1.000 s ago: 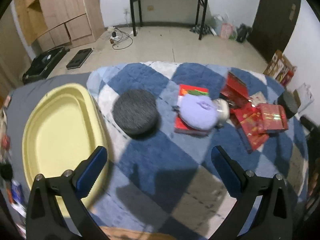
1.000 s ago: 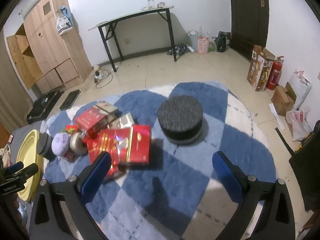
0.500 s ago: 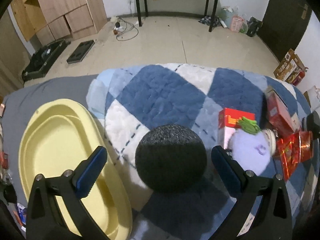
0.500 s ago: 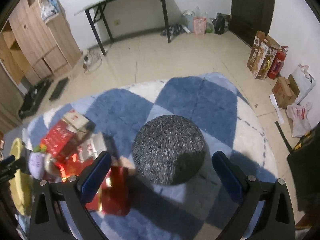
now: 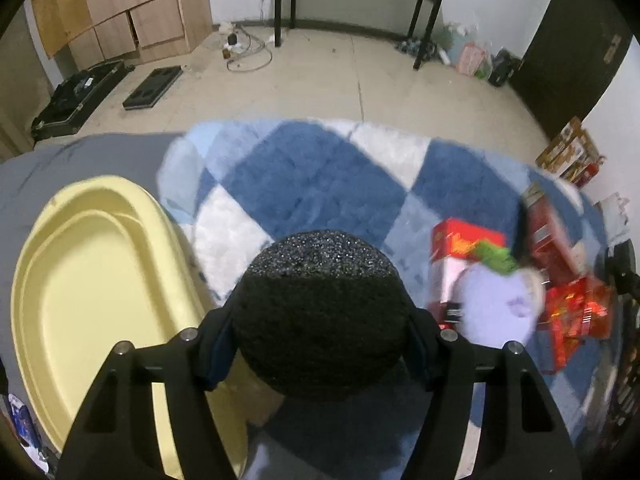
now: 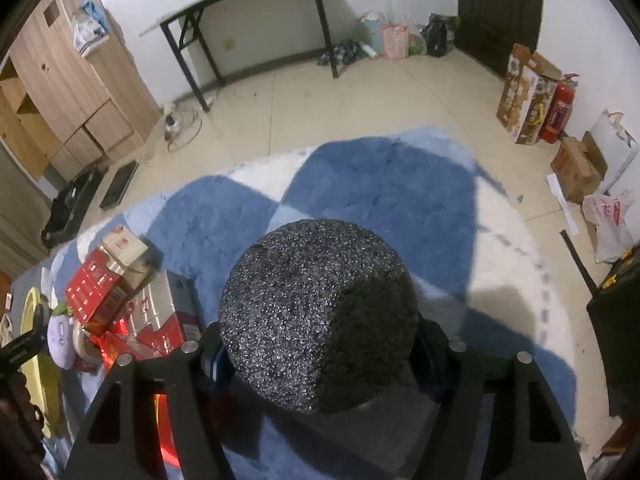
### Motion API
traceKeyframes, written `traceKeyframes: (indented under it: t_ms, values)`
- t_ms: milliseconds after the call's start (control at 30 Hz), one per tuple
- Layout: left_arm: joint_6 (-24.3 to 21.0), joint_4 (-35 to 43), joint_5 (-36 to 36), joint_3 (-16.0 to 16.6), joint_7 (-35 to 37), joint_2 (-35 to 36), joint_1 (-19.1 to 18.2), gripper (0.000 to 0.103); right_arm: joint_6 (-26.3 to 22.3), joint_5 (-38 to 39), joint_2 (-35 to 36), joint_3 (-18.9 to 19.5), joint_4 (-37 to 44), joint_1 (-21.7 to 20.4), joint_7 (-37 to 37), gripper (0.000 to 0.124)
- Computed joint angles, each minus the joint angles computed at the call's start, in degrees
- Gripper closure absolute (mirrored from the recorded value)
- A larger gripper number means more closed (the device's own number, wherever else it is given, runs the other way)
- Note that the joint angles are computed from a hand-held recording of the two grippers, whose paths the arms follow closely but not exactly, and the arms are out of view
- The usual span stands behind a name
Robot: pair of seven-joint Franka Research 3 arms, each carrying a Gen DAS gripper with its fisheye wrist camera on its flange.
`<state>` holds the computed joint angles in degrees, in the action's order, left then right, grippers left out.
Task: Organize rigid objects
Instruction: 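Grasp a black foam puck with the right gripper while the left grasps the other puck, then carry both black pucks to the yellow tray and release them inside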
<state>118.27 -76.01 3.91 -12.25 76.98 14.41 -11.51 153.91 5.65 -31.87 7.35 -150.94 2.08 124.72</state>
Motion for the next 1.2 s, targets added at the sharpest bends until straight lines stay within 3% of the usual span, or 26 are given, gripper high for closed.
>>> traceKeyframes:
  t_ms: [167, 267, 400, 500, 667, 933, 1200]
  values:
    - [-0.4, 3.4, 0.1, 1.4, -0.8, -2.8, 1.9, 0.034, -1.8, -4.0, -8.9, 2.7, 0.7, -2.4, 1.3, 0.054]
    - [-0.6, 2.7, 0.5, 3.0, -1.6, -5.8, 4.2, 0.034, -0.7, -4.9, -7.7, 4.6, 7.1, 0.9, -1.9, 0.054]
    - [-0.2, -2.3, 1.4, 5.2, -2.7, -9.8, 7.8, 0.034, 4.5, -1.9, 1.8, 6.4, 17.8, 10.0, -7.6, 0.054]
    - [2.0, -8.5, 0.5, 6.3, 0.8, -12.5, 10.4, 0.034, 5.8, -1.6, 13.3, 9.3, 28.3, 16.2, -11.6, 0.054]
    - [1.4, -12.3, -4.7, 7.8, 2.3, -11.4, 13.7, 0.034, 0.8, -8.0, 31.5, 12.8, 44.4, 23.2, -12.8, 0.054]
    - [0.3, -11.3, -6.6, 6.9, 0.8, -7.2, 15.0, 0.034, -10.3, -18.5, 49.9, 8.6, 63.2, 34.1, -13.1, 0.054]
    - [1.3, -12.6, -6.8, 6.5, 0.9, -6.5, 15.3, 0.03, -17.9, -18.2, 61.3, 1.8, 78.2, 41.7, -14.0, 0.053]
